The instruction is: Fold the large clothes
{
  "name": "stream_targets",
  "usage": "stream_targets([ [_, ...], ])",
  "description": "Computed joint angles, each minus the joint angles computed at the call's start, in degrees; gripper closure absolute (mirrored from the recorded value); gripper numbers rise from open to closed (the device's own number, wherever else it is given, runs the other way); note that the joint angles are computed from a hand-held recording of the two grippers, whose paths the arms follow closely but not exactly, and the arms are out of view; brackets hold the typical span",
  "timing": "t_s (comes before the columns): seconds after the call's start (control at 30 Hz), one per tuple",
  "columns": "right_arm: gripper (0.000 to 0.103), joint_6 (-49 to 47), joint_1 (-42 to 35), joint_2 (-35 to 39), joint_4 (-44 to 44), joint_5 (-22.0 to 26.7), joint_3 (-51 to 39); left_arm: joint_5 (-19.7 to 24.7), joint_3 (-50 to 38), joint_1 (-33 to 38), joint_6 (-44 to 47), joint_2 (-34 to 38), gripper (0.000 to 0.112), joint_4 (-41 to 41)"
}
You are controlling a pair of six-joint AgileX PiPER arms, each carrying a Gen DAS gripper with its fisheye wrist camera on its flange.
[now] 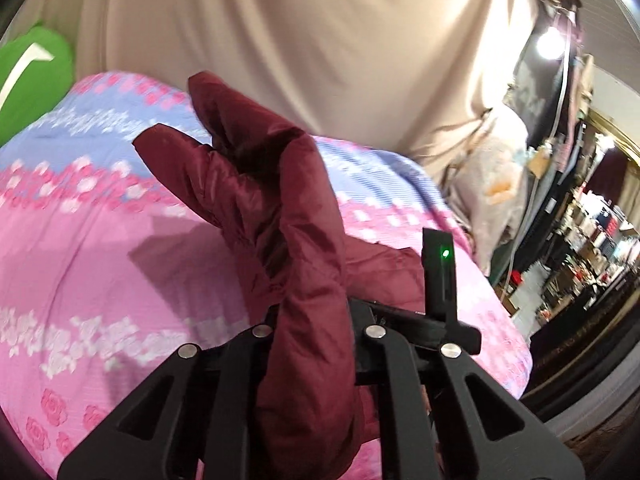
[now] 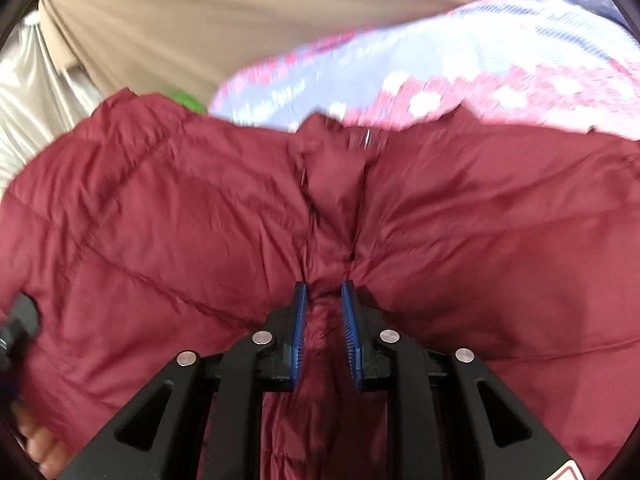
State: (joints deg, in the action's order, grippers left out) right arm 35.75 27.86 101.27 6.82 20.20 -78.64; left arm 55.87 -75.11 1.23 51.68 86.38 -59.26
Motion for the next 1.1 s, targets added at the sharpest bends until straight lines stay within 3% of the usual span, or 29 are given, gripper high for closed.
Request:
stream_targets([
  [0.1, 0.080, 3.47, -2.12, 0.26, -3.75, 3.29, -1.75, -0.12, -0.25, -1.84, 0.34, -0.29, 0.100, -0.42],
  [0.23, 0.081, -5.33, -6.11, 6.44, 8.35, 6.32, -8.60, -1.12, 0.51, -4.03, -0.64, -1.81, 0.100, 0.26],
  [0.33, 0.082, -6.43, -6.44, 13.76, 9.26, 12.98, -19.90, -2.45, 0.99, -4.46, -1.96, -2.26, 0.100, 1.40],
  [0.47, 0.094, -5.66, -6.22, 23.33, 8.10, 21.59, -33.99, -3.41, 0.98, -3.58, -3.33, -0.76, 0.100, 2.78],
  [0.63, 0.097, -6.62, -6.14, 25.30, 7.59, 20.70, -35.79, -3.03, 0.94, -3.49, -3.19, -0.13, 0.100, 2.06],
  [0.7, 0.093, -7.64, -6.85, 21.76, 10.12, 19.13, -30.99, -2.06, 0.15, -3.71, -3.34, 0.05, 0.100, 1.78],
  [0.77, 0.086, -10.41, -7.02, 13.99, 12.90, 13.15, -20.20, -2.02, -0.17, -3.96, -3.34, -0.16, 0.100, 2.01],
  [0.87, 0.086, -6.40, -6.30, 2.47, 6.71, 8.13, -6.62, -2.03, -0.48, -4.38, -3.80, -0.10, 0.100, 2.02],
  [0.97, 0.086, -5.19, -5.84, -6.23, 6.25, 4.85, 6.47, -2.24, -0.73, -5.59, -3.74, -0.24, 0.100, 1.87],
  [1.03, 0.092, -3.09, -4.75, -9.76, 5.15, 1.80, 14.01, -2.63, -1.08, -7.48, -3.55, -0.50, 0.100, 1.83],
  [1.1, 0.097, -6.49, -4.66, -10.86, 10.29, -3.23, 19.78, -3.45, -1.57, -10.18, -3.75, -0.59, 0.100, 2.24],
])
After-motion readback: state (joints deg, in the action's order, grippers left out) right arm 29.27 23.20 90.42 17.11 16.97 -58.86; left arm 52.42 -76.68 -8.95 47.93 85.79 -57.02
